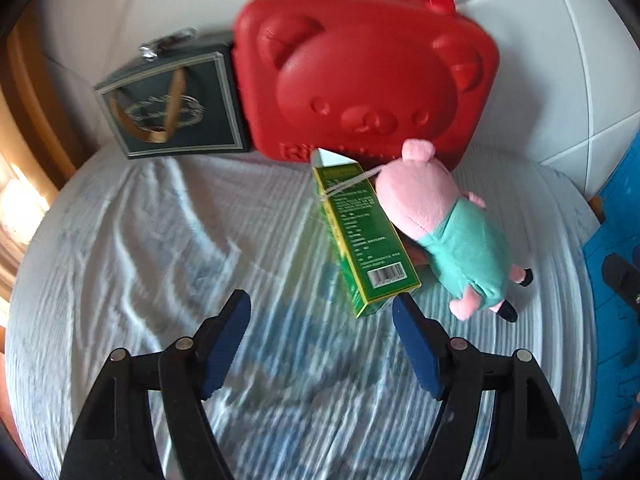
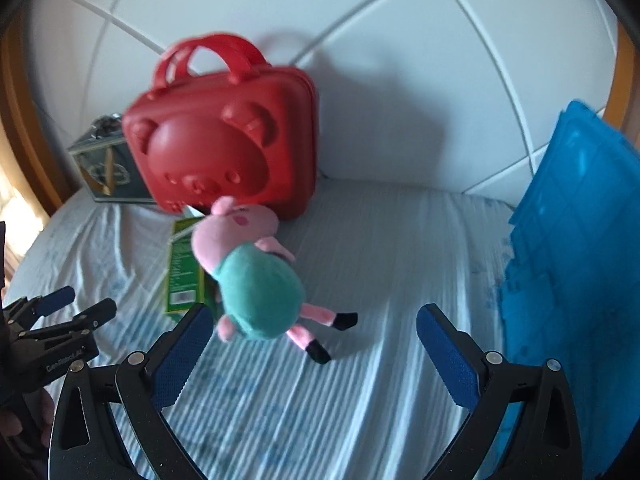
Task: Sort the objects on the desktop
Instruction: 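Grasp the green box with the left gripper while the right grasps the pink pig plush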
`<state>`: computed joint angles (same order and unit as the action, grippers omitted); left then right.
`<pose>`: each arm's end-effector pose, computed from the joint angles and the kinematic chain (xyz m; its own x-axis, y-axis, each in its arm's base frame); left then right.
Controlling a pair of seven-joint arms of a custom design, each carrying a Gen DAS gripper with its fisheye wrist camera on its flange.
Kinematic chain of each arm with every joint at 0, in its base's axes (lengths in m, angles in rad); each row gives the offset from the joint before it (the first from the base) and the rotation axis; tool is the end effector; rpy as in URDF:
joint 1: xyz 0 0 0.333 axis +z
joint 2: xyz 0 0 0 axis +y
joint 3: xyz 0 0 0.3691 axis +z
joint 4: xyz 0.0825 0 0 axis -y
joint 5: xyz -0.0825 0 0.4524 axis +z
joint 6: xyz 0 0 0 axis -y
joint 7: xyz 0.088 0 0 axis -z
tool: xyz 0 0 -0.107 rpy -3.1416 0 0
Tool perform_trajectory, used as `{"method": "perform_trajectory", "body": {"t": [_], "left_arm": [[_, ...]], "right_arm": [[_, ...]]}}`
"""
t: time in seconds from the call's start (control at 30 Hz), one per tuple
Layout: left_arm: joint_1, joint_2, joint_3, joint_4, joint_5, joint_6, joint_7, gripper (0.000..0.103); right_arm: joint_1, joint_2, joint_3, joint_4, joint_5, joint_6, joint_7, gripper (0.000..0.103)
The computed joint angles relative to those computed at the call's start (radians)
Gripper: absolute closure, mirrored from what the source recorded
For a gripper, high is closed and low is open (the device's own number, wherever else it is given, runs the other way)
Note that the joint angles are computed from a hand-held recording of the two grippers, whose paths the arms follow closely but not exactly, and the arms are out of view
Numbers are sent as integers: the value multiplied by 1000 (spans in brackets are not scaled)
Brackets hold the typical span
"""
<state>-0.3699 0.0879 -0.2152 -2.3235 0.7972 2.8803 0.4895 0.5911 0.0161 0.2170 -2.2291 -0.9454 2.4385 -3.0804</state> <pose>0.4711 -0.3605 0.3462 -0.2295 -0.9731 0.0214 -0.8228 0.1822 -0.5384 0.4164 0.4330 0.3955 -0.1415 -0.9898 0.0138 -0.7672 0.1009 -0.6334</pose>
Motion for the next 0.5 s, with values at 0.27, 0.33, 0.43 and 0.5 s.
{"method": "perform_trajectory", "body": {"t": [0.27, 0.33, 0.43, 0.5], "left_arm": [[-77, 217, 66, 160, -45, 52, 56, 28], [-99, 237, 83, 189, -73, 32, 79, 27], [-105, 257, 79, 208, -135, -7, 134, 27], [-102, 278, 74, 218, -175, -26, 174, 27]], "right_arm": [[-22, 70, -50, -10, -20, 89, 48, 0], [-25, 82, -57, -8, -18, 103, 43, 0], [-26, 103, -68, -4, -21, 132, 37, 0], [-23, 114, -75, 0, -29, 147, 39, 0]]}}
